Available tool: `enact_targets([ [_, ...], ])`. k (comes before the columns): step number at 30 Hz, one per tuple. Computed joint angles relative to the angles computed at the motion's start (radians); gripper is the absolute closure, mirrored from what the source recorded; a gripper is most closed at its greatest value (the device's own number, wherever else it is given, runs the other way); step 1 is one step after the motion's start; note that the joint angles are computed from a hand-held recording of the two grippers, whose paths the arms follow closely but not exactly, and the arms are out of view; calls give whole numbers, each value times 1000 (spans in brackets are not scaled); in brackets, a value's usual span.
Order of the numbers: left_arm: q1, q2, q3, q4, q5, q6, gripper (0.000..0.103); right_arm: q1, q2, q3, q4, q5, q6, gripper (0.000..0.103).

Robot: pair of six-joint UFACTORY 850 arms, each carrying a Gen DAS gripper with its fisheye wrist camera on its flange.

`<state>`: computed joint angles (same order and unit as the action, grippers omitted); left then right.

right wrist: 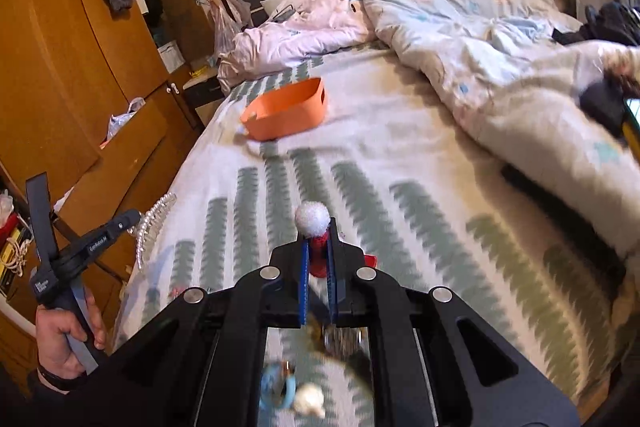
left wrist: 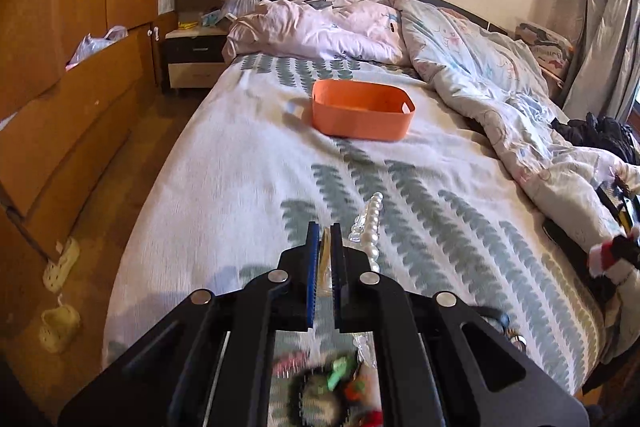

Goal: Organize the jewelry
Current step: 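Lift and carry the Santa ornament and pearl clip toward the orange basket, then open right tool to drop the Santa ornament while left tool releases the pearl clip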

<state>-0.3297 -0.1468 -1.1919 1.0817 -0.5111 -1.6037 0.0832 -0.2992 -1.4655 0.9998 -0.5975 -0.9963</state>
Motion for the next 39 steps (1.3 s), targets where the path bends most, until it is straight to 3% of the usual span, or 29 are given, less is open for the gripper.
enact_targets([
  [13,90,-218,-232,-139,5,228,98,104,-423,-577,-400,-98,442,95],
  [19,109,-295,-310,-150,6,268,98,123,-590,-786,-496,-152,540,95],
  [27,128,-368,-364,-133,26,275,98,134,-741,-988,-612,-193,636,95],
  [33,130,-396,-375,-116,18,262,97,129,-851,-1161,-643,-271,679,93],
  [39,120,-391,-371,-77,-6,221,94,132,-809,-1087,-617,-223,638,87],
])
